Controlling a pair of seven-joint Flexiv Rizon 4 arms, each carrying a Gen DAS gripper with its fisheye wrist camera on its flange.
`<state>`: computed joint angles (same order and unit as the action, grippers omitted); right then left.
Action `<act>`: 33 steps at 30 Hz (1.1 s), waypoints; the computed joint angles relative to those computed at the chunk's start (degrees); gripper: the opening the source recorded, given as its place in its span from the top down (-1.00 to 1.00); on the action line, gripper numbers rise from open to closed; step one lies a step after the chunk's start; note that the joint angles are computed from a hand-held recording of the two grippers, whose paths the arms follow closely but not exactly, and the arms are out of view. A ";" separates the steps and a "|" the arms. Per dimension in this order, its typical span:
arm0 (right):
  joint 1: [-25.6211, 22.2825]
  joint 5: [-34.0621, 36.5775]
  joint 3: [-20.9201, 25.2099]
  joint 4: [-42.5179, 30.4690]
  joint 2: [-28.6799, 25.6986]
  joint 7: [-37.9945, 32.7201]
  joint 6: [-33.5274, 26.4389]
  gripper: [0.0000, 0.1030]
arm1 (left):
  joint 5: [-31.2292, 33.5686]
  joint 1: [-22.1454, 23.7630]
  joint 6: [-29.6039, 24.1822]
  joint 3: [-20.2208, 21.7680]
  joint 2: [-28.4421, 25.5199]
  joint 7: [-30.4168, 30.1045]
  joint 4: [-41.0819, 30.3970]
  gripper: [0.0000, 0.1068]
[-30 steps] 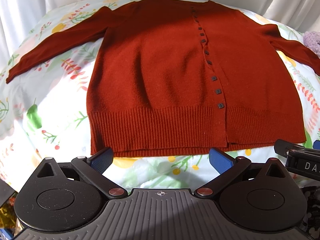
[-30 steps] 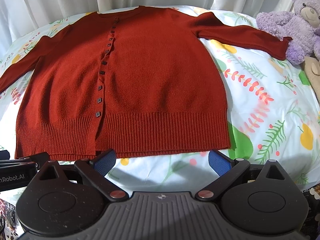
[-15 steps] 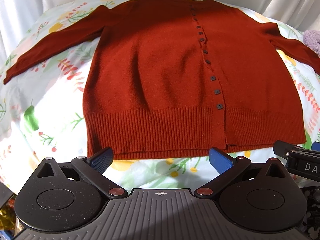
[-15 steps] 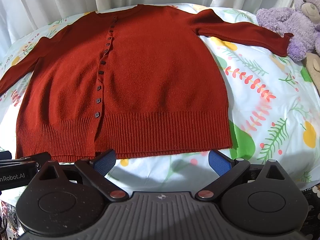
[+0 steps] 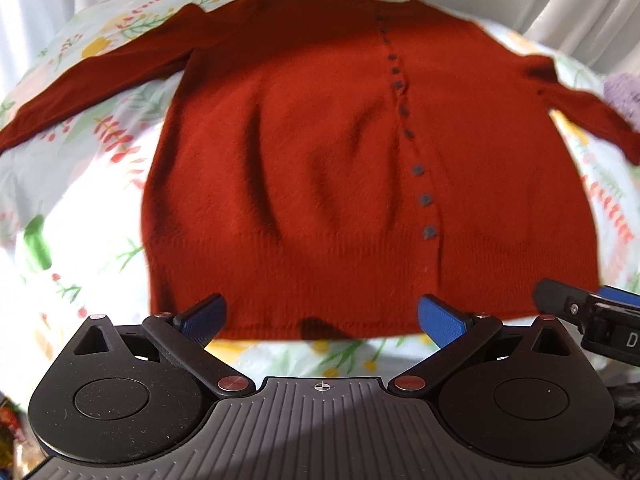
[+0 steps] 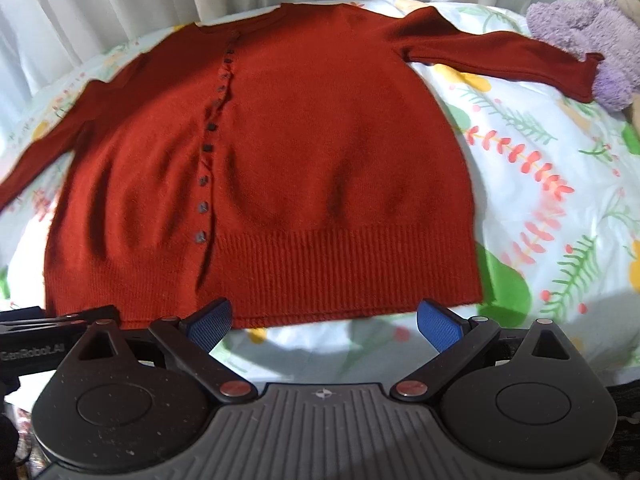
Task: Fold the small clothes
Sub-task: 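Grasp the cardigan sleeve cuff with the right gripper and lift it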
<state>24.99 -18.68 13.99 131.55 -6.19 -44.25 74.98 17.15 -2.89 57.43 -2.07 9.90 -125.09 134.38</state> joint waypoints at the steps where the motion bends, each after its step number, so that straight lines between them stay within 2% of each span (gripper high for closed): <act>1: 0.67 2.08 -1.38 0.90 -0.66 -2.13 5.39 -0.92 | -1.26 -0.10 4.78 1.06 -0.48 0.85 1.14 -0.93; 3: 6.66 6.83 -9.29 3.79 -2.01 -6.11 19.07 -0.92 | -2.10 0.68 14.96 2.32 -1.71 0.58 3.26 -0.93; 5: 14.66 18.56 -17.52 5.03 -6.08 -14.36 35.68 -0.92 | -0.69 2.51 24.79 2.59 -3.74 -1.91 4.57 -0.93; 6: 17.58 19.78 -22.00 5.45 -8.76 -13.66 43.12 -0.92 | 4.10 5.11 28.89 1.54 -4.98 -5.60 3.62 -0.93; 7: 18.90 17.29 -26.55 5.79 -11.00 -10.04 48.15 -0.92 | 9.13 7.09 30.04 0.72 -5.89 -9.00 1.86 -0.93; 8: 18.62 11.06 -31.11 5.93 -12.54 -3.94 50.37 -0.92 | 12.00 7.78 28.47 0.27 -6.56 -10.77 -0.11 -0.93; 9: 16.97 6.10 -33.80 5.03 -13.46 1.23 49.86 -0.92 | 14.79 7.90 26.10 0.05 -7.18 -13.12 -2.16 -0.93; 10: 14.67 4.14 -34.63 3.32 -14.48 4.58 48.44 -0.92 | 19.23 7.91 23.47 -0.21 -7.40 -17.26 -4.60 -0.93; 11: 12.07 4.07 -34.62 1.02 -16.23 7.21 47.92 -0.92 | 19.93 7.37 22.02 0.17 -8.04 -18.64 -5.77 -0.93; 13: 11.66 6.02 -39.44 -2.39 -20.69 12.05 49.04 -0.89 | 16.48 6.24 21.24 1.53 -9.75 -17.57 -6.52 -0.93; 15: 17.52 16.87 -47.55 -6.98 -25.82 7.68 45.18 -0.68 | 12.61 5.35 22.88 2.97 -11.62 -15.55 -6.36 -0.93; 16: 20.76 23.15 -51.61 -9.67 -28.92 3.29 42.38 -0.48 | 10.58 4.89 23.42 3.48 -12.37 -14.16 -6.17 -0.93; 17: 22.40 26.48 -54.74 -12.07 -32.10 0.61 40.32 -0.38 | 8.96 4.36 23.36 3.86 -13.04 -12.73 -6.26 -0.93; 18: 22.44 27.43 -56.40 -14.32 -34.94 -0.94 38.69 -0.36 | 6.18 4.00 23.53 3.91 -14.06 -10.33 -6.14 -0.93; 19: 21.92 27.46 -57.34 -16.38 -37.44 -2.04 37.03 -0.32 | 6.19 3.19 22.96 4.43 -14.61 -10.17 -6.72 -0.93; 20: 20.81 27.31 -57.27 -18.33 -39.32 -2.81 35.38 -0.22 | 7.36 2.21 22.12 5.28 -15.08 -10.88 -7.58 -0.93; 22: 15.78 27.00 -53.05 -21.49 -40.37 -3.47 33.97 -0.10 | 3.55 1.39 21.97 5.48 -16.65 -8.54 -7.99 -0.93; 24: 12.05 28.12 -49.68 -24.87 -41.26 -1.92 30.81 -0.09 | -0.53 0.79 22.54 5.65 -17.76 -6.67 -7.78 -0.93; 25: 10.93 28.39 -48.91 -26.02 -41.95 -1.16 30.33 -0.09 | -4.81 1.11 23.35 4.78 -18.37 -4.56 -7.08 -0.93; 30: 11.28 25.17 -52.36 -29.40 -45.89 1.45 27.96 -0.09 | -15.27 0.32 24.04 3.92 -19.79 1.11 -5.80 -0.93; 33: 10.45 24.98 -52.16 -31.15 -46.49 0.84 27.17 0.14 | -16.05 -1.24 23.12 5.53 -20.28 1.44 -6.54 -0.93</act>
<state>35.45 6.30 -38.17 100.41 -52.68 -43.41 102.15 1.10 -4.13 80.55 3.46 -10.38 -123.65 127.84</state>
